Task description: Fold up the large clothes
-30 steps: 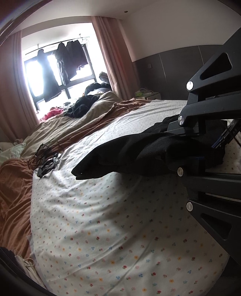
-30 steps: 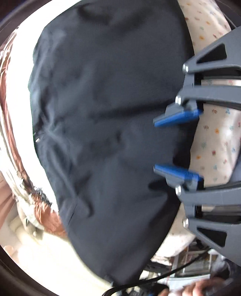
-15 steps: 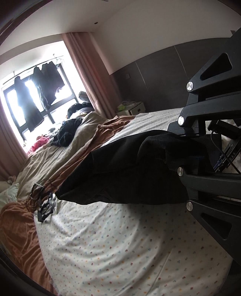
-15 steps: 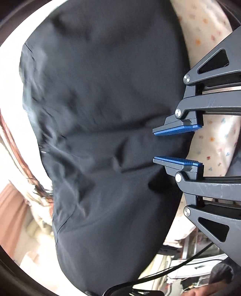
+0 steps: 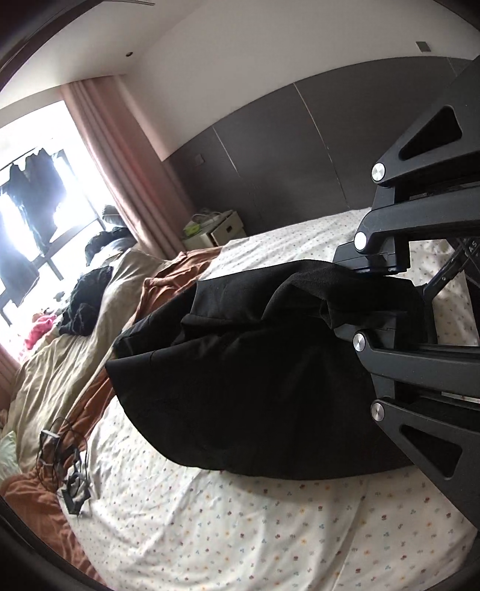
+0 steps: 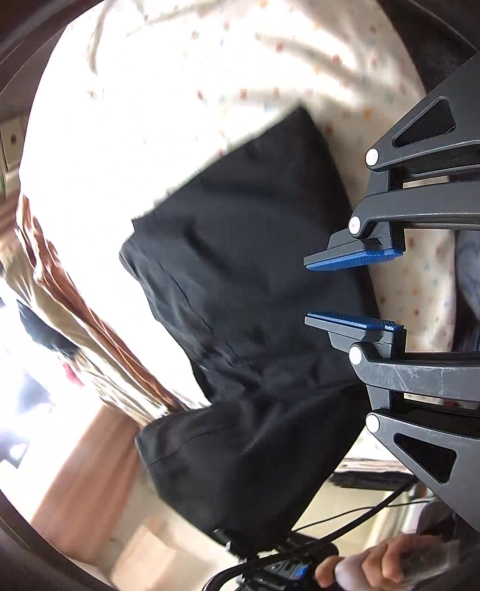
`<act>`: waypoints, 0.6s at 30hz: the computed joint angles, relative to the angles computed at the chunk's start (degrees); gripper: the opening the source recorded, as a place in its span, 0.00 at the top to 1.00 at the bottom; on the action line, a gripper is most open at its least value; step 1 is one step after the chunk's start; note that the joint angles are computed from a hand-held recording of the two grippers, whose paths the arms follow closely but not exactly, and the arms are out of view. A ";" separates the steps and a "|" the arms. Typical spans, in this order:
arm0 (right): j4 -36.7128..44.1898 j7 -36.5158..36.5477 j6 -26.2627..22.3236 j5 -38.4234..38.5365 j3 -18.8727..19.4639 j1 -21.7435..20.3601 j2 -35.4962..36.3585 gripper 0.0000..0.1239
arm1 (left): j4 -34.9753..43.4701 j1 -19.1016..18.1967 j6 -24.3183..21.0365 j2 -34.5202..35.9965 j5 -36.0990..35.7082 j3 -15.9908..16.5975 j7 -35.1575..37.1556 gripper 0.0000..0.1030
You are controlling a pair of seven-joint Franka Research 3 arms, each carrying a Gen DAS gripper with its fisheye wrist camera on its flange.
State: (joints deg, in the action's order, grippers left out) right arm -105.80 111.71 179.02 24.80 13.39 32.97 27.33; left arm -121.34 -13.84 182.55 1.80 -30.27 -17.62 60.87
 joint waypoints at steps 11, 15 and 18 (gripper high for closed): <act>-14.11 1.31 5.30 4.49 2.51 -5.82 -8.37 0.80 | 19.13 0.39 -14.05 18.50 20.26 -2.06 -11.30 0.88; -16.28 1.03 6.07 5.52 4.40 -8.19 -9.57 0.80 | 23.94 -0.45 -17.19 23.03 22.57 -3.52 -11.00 0.88; -17.44 -0.19 6.62 6.59 7.91 -11.69 -10.07 0.80 | 27.26 -1.55 -19.82 25.77 23.78 -3.86 -11.27 0.88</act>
